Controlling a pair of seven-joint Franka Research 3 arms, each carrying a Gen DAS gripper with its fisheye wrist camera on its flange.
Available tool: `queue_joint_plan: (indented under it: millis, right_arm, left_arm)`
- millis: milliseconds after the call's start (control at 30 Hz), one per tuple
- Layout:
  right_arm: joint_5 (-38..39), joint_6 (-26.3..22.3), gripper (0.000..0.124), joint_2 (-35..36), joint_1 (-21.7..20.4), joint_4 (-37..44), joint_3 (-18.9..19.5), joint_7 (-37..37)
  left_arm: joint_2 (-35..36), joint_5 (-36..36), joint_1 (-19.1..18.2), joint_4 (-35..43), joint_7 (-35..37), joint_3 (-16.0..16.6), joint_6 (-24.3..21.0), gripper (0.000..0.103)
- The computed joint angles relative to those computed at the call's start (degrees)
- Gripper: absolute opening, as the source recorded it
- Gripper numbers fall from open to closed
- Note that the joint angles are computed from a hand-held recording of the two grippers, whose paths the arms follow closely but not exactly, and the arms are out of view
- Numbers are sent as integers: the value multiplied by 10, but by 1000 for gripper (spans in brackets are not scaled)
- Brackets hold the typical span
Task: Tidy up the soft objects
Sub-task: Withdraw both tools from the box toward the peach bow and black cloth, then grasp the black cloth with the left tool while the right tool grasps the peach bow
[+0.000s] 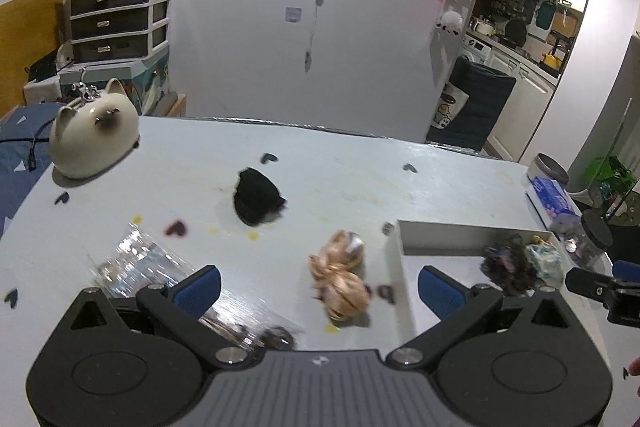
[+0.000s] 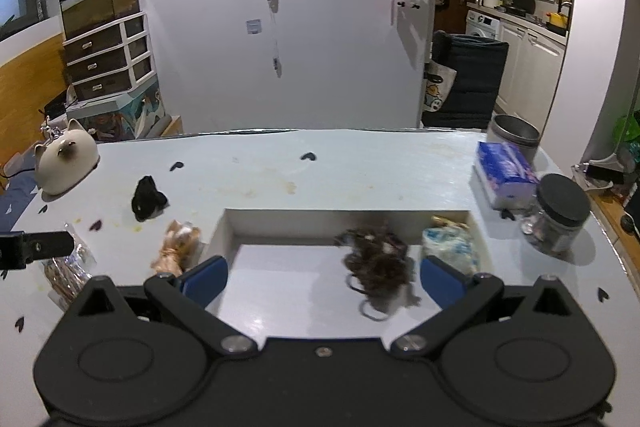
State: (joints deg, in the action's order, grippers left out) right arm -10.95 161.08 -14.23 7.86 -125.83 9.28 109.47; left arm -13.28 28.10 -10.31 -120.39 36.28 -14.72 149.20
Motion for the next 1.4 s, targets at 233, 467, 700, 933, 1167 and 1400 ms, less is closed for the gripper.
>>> queue_joint_plan:
  millis: [233, 467, 700, 933, 1167, 1400]
  right_arm:
    - [-73, -3, 103, 45, 3, 48, 30, 87]
    - [-112, -14, 91, 102, 54, 107, 12, 134]
    - [-126, -36, 84, 159, 109, 168, -16, 140]
    - [-103, -51, 82, 214, 150, 223, -39, 96]
    - [-69, -63, 82, 259, 175, 272, -55, 28]
    - [-4, -74, 82, 290, 176, 304, -53, -78]
  left_arm:
    - [1, -48, 8, -19, 94, 40, 49, 103]
    - [34, -134, 14, -10, 224, 70, 94, 103]
    - [91, -219, 25, 31, 344, 78, 115, 103]
    - [157, -348, 47, 86, 525, 65, 127, 102]
    - [238, -416, 87, 171, 670, 33, 92, 94]
    - [299, -423, 117, 227, 737, 5, 69, 91]
